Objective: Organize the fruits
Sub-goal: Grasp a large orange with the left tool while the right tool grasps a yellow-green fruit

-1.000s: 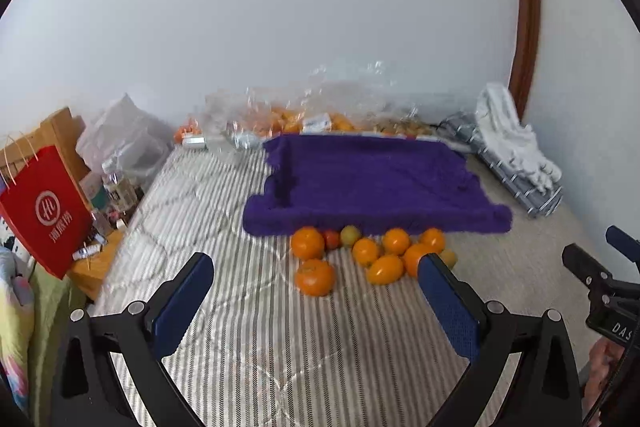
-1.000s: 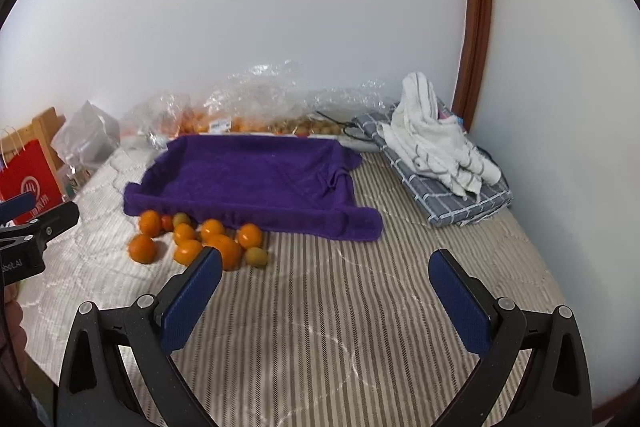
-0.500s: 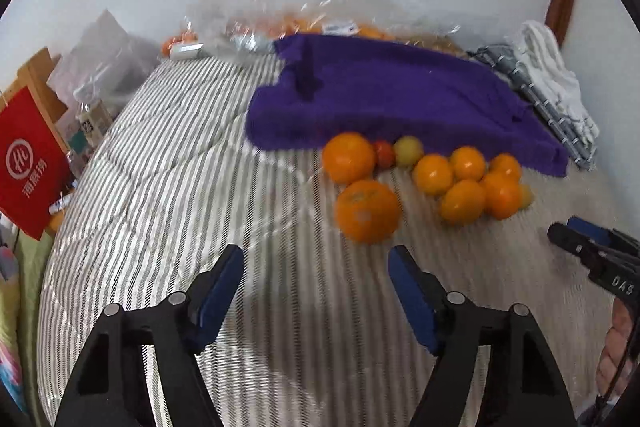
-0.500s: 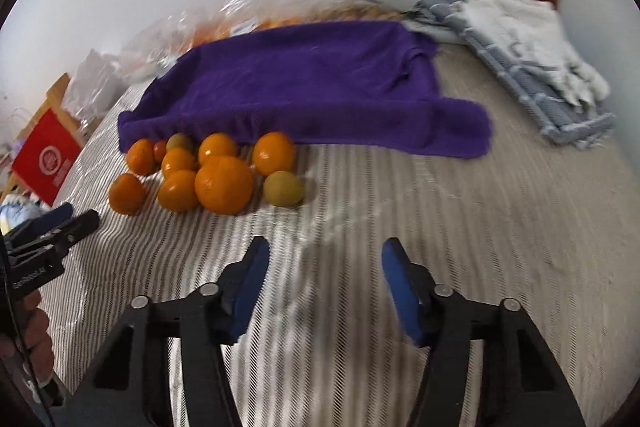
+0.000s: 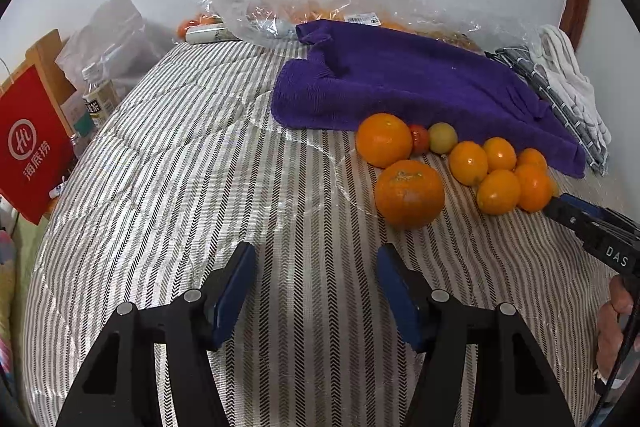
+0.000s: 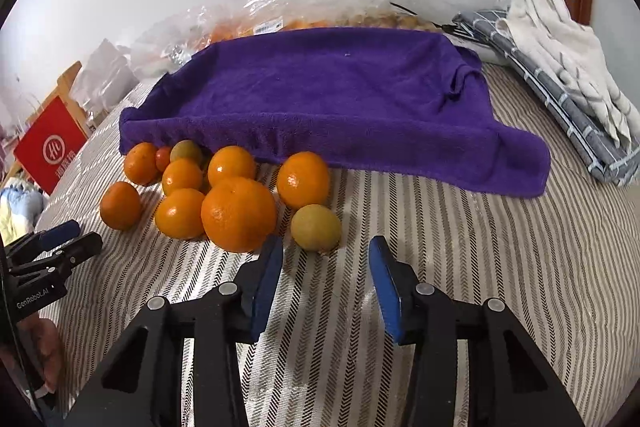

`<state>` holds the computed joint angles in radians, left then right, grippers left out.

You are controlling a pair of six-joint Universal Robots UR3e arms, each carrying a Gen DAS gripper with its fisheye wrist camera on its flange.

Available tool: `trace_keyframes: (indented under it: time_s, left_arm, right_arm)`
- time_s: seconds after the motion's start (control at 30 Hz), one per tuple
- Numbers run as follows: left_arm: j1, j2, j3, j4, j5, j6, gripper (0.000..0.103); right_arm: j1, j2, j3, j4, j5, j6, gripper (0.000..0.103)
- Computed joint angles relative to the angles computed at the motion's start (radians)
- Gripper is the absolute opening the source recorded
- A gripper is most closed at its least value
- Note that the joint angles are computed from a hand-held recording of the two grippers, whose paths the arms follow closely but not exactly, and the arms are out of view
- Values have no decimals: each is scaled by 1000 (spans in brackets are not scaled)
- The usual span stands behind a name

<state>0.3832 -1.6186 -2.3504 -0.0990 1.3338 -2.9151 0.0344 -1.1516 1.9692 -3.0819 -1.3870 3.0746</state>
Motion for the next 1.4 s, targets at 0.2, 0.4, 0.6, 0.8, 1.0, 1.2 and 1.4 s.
trace_keyframes:
  time_s: [0.2,0.4,0.6,0.8,1.0,1.2,1.4]
  left_arm:
    - [3,-3,11,-21,-15,36,66]
    - [29,10,1,-30,-56,48,66]
    - [7,25,27,-85,-55,63,65]
    - [-78,-42,167,-181,-46,17,65]
    - [-108,-135,168,-30,-42,-94,65]
    - [-140,-180,206,-8,-20,-86,65]
    - [-91,-170,183,6,-85,-99,54]
  right_arm:
    - [12,37,-88,67,-18,-1,42]
    - [28,42,-83,45,-50,-26,27]
    - [6,-6,-4,3,-84,-36,27]
    - [-38,-34,51,-32,-77,-36,27]
    - [-53,-37,57,-25,-75,-17,27]
    - [-44,-18,37,-28,-78,-19,27]
    - [-67,-20,47,-35,-31,-19,27]
